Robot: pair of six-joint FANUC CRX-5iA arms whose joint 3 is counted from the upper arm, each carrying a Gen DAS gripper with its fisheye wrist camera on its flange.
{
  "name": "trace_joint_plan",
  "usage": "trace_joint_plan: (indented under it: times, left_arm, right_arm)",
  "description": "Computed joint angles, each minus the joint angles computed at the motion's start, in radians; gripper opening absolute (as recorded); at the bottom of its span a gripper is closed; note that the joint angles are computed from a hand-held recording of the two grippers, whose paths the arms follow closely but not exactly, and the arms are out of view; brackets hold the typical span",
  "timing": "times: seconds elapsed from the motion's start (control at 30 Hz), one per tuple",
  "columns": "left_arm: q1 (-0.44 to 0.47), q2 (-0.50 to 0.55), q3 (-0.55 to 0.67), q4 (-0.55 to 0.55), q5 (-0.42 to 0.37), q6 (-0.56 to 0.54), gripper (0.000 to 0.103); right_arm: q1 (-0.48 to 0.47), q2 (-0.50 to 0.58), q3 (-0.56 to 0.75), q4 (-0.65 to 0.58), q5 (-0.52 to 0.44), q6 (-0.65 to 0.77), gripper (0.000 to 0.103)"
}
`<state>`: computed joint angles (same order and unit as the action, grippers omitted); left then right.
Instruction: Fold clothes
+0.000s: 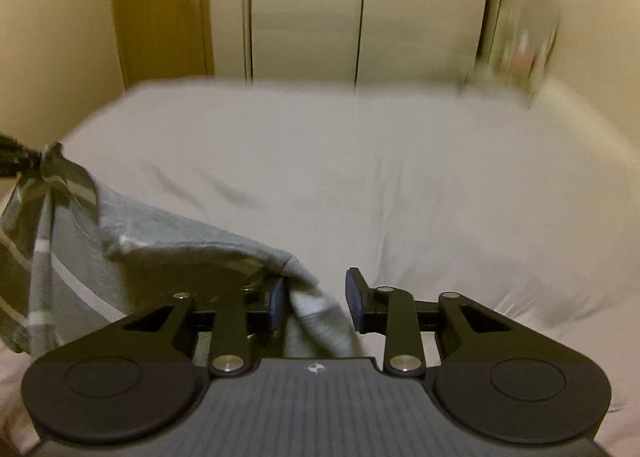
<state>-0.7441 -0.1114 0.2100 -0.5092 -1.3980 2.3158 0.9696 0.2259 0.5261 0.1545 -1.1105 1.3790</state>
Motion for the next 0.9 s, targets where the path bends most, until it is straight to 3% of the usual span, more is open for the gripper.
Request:
trace_joint_plan:
  times: [0.1,0.23,0.3,0.37,0.57,0.67,0.77,0.9]
  left_arm:
    - [0.073,0.026,-0.078,0.064,0.011,-0.021,0.005]
    - [0.093,-0.011,-0.179,0.116,-0.015,0.064,0.008]
    - [0.094,-0.035,-0.231,0.142,-0.045,0.094,0.024]
    - [0.115,-0.078,-0.305,0.176,-0.048,0.106,0.029]
    - [0.190,-0.143,-0.465,0.310,0.047,0.118,0.034]
    - [0.212,-0.148,-0.494,0.355,0.091,0.087,0.029]
    - [0.212,-0.131,-0.482,0.363,0.098,0.050,0.000]
    - [0.189,-0.110,-0.438,0.323,0.080,0.018,0.000]
  right_arm:
    - [-0.061,0.170,0.151,-0.094,-0.067,0.119,0.031]
    - [-0.099,0.302,0.284,-0.177,-0.157,0.213,0.034]
    - [-0.106,0.333,0.301,-0.201,-0.186,0.238,0.040]
    - [-0.110,0.362,0.332,-0.225,-0.217,0.273,0.042]
    - [-0.106,0.509,0.506,-0.258,-0.278,0.383,0.057]
    - [-0.105,0.582,0.577,-0.266,-0.290,0.408,0.062]
    - [-0.101,0.660,0.657,-0.256,-0.320,0.434,0.062]
    - [-0.097,0.752,0.763,-0.212,-0.365,0.420,0.053]
